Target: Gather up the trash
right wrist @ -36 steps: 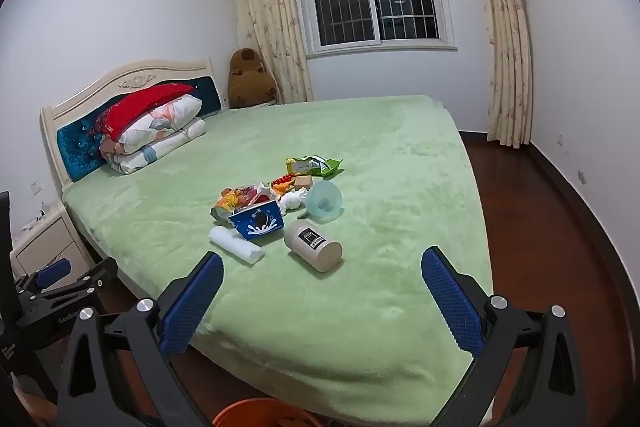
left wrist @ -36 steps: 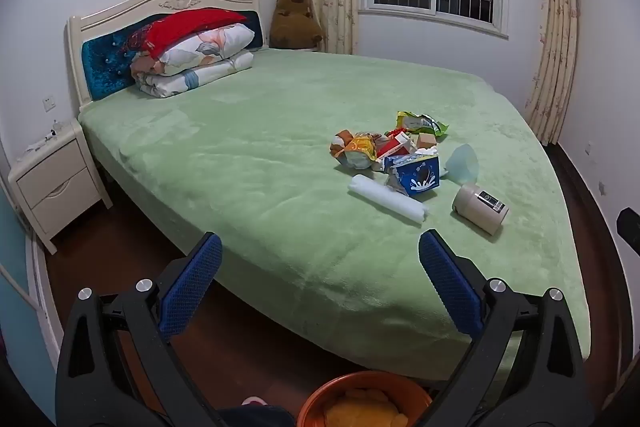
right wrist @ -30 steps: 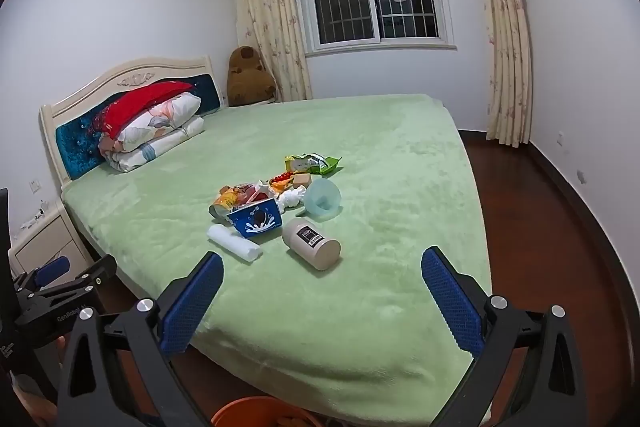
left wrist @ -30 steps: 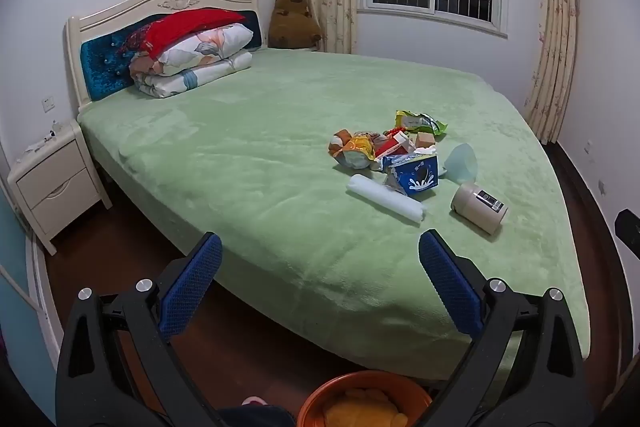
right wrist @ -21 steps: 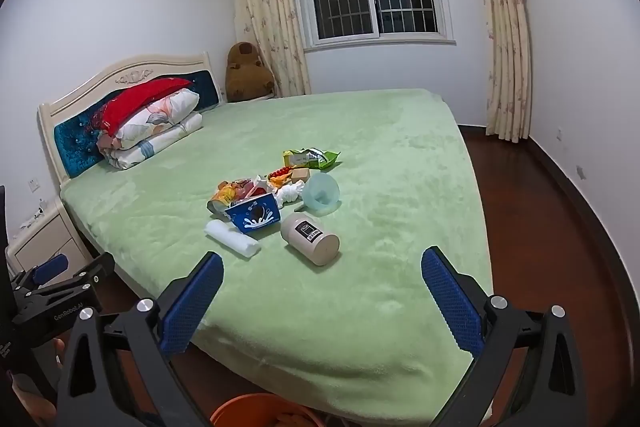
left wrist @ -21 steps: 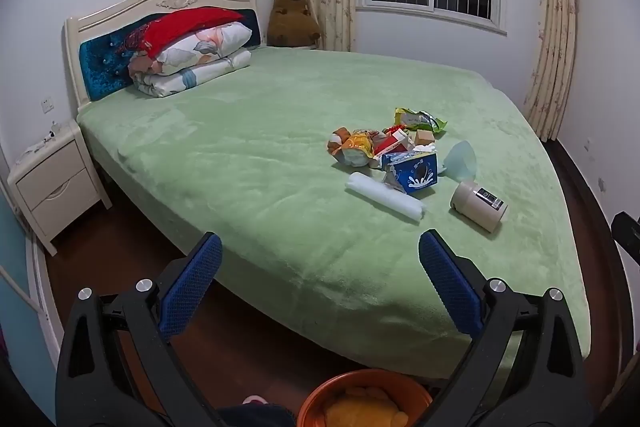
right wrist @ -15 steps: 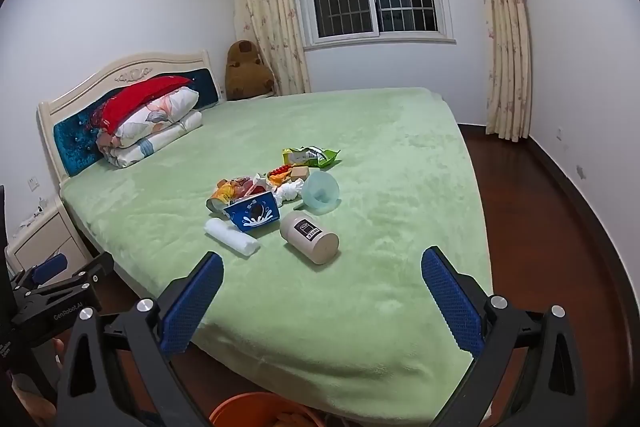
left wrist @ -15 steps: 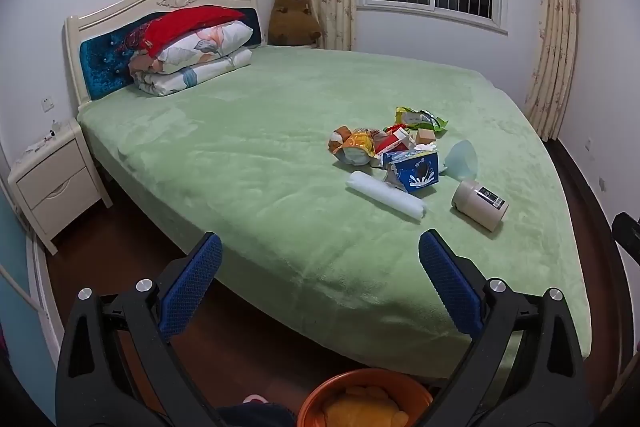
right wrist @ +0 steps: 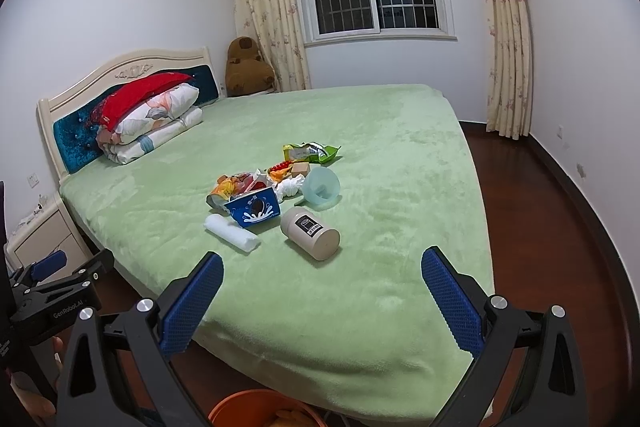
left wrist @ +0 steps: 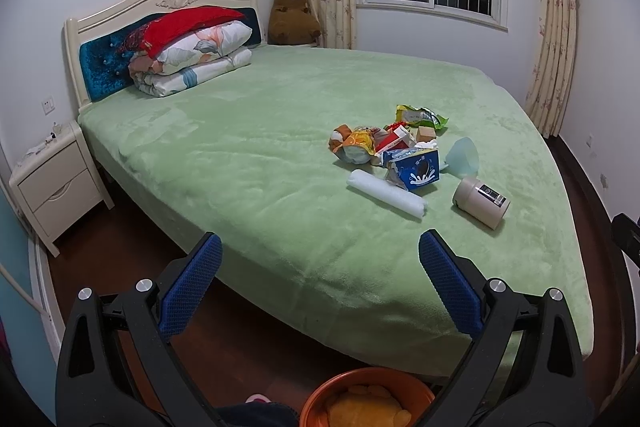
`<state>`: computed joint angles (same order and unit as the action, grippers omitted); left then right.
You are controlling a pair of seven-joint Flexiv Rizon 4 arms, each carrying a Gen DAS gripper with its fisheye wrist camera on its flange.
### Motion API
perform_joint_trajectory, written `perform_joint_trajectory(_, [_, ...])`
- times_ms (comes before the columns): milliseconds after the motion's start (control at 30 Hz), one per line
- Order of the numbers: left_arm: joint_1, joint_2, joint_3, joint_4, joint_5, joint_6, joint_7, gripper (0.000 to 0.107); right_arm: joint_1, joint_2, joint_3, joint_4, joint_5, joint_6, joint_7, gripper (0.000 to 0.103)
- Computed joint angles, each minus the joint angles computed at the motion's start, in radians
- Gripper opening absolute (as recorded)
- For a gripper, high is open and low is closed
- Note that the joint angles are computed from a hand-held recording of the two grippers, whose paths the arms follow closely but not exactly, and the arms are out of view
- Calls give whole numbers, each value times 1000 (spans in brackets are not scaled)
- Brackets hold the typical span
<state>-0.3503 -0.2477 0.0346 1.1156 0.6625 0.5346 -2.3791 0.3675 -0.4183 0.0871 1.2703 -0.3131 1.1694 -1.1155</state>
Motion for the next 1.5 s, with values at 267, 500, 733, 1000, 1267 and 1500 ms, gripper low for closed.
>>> perform_joint_trajectory(267, [1,2,-1,7,3,2,0,96,0,-1,-1,0,1,1,-2,98])
perform_joint_trajectory(500, [2,1,-4,6,1,1,-2,96,4,0,-7,6,-11,6,7,98])
perform_joint_trajectory(733, [2,-8,-6,-7,-1,-6,7,96,2,3,-4,7,-9,0,7,98])
perform_joint_trajectory(1000, [-4,-11,-1,-12,-5,-13,8,96,2,2,-3,3,-9,-5,7,98])
perform_joint_trajectory(1267, [-5,-10,0,-11,-7,-14,9,96,1,6,0,2,-4,-14,5,98])
perform_joint_trajectory(1500, [-4,-10,0,-10,-14,-14,13,96,-2,8,4,4,5,-20,0,98])
